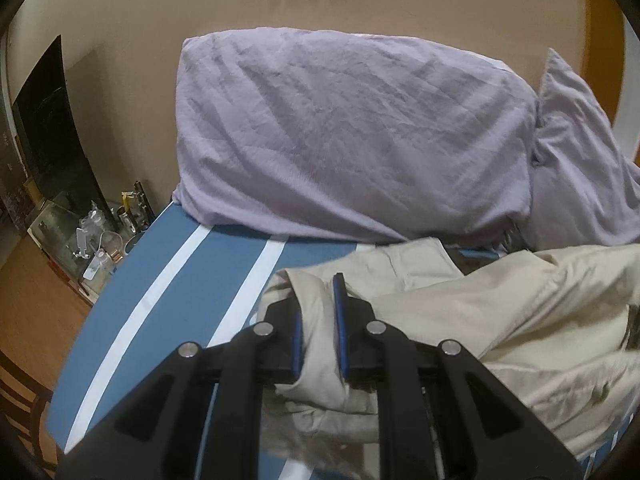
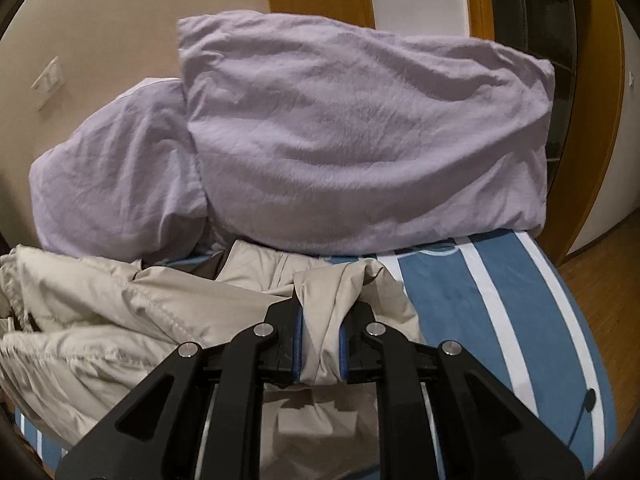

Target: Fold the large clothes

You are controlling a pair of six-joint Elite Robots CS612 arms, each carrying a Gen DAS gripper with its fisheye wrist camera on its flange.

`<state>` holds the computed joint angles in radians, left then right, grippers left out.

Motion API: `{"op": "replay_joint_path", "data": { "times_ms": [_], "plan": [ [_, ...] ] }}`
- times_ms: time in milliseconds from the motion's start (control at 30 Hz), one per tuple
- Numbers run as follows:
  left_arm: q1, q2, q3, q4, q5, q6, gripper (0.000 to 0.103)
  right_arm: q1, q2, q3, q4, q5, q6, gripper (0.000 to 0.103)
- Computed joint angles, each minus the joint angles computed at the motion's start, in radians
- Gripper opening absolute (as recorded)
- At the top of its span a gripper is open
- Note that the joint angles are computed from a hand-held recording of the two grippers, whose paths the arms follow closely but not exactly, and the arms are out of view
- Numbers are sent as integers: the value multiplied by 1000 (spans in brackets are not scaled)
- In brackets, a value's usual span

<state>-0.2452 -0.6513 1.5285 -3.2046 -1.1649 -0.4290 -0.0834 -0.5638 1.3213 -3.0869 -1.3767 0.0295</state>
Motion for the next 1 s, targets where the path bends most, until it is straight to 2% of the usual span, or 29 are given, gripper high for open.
{"op": "replay_joint_path", "data": {
  "times_ms": [167,333,500,667,800,867,900,933,1000],
  "plan": [
    [13,59,-118,75,2,-21,14,5,71,-118,68,-14,45,14],
    [21,127,-237,165,34,-21,14,11,138,-216,117,-39,84,14],
    [12,188,-315,172,152,32,14,19,190,-294,169,-57,106,15],
    [27,218,-354,198,116,29,14,24,223,-339,197,-71,128,20],
    [33,217,-348,183,95,34,20,17,212,-320,191,-41,147,29],
    [34,210,-334,164,94,44,28,13,198,-300,178,-36,162,42],
    [33,207,-328,158,95,49,34,12,188,-284,162,-41,168,54],
    [33,202,-318,150,93,53,40,12,178,-266,138,-47,172,60],
    [33,187,-291,120,82,60,46,11,152,-225,89,-44,168,61]
  ]
}}
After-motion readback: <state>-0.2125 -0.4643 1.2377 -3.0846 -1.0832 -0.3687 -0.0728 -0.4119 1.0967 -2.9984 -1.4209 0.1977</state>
